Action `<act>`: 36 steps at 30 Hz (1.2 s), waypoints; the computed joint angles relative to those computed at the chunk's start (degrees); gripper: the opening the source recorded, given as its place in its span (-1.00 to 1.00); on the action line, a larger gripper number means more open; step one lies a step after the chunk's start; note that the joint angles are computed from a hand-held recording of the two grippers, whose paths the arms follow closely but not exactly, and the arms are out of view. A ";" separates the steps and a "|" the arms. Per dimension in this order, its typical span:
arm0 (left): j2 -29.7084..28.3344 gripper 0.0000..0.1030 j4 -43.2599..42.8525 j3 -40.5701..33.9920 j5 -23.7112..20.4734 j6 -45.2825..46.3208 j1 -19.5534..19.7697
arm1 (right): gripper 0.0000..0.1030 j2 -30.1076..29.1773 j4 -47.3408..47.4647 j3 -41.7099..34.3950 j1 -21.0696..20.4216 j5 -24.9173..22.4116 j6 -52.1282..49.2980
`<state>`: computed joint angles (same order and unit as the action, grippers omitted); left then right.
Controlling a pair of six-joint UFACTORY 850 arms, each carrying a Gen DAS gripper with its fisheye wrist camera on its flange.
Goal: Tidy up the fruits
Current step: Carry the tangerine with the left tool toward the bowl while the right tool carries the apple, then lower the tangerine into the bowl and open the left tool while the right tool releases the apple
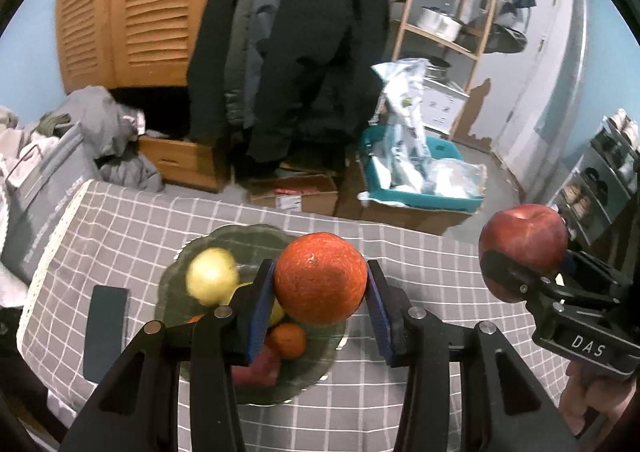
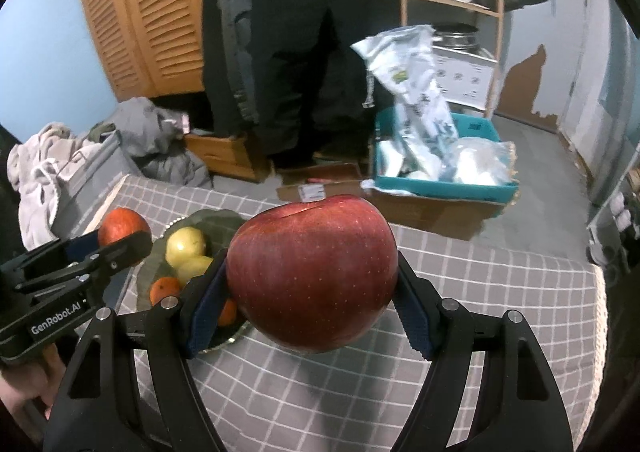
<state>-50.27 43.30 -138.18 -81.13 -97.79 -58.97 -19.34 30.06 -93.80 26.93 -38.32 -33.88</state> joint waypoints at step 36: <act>18.37 0.00 -11.76 41.31 20.41 -17.71 5.89 | 0.48 -22.88 -4.07 -21.61 10.04 -14.50 3.44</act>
<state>-31.90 31.54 -96.88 -60.72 -115.51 -53.08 -42.22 25.99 -115.40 36.97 -52.82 -30.45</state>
